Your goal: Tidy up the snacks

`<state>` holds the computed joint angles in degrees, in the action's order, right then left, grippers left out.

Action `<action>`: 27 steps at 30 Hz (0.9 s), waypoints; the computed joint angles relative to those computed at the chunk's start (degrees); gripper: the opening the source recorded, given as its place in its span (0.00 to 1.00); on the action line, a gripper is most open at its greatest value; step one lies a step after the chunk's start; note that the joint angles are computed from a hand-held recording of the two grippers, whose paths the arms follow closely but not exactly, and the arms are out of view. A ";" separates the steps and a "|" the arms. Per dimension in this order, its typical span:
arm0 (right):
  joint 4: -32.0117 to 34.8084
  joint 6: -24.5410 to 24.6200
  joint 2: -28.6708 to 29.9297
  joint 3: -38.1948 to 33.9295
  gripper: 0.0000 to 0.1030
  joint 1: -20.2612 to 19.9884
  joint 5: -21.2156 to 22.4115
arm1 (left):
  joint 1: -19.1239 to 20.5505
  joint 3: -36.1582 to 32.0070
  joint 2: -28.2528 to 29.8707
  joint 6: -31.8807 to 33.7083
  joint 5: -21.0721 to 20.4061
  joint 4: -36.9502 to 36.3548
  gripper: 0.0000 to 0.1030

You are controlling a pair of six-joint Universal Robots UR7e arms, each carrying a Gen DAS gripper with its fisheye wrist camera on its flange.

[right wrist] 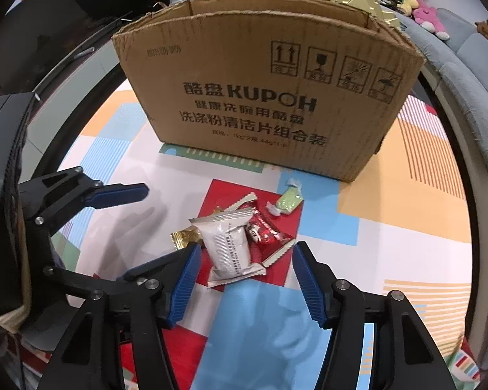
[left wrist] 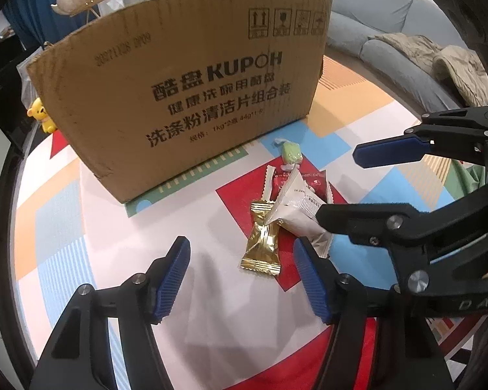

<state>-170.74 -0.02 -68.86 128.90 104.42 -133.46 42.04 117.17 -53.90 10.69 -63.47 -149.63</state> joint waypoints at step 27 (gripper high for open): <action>0.79 3.12 1.62 -0.30 0.30 -5.37 7.39 | 0.83 -0.52 3.75 0.50 -0.89 -2.64 0.29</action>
<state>-169.95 3.10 -67.23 128.60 99.05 -126.07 42.87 116.65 -50.15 11.19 -64.37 -152.28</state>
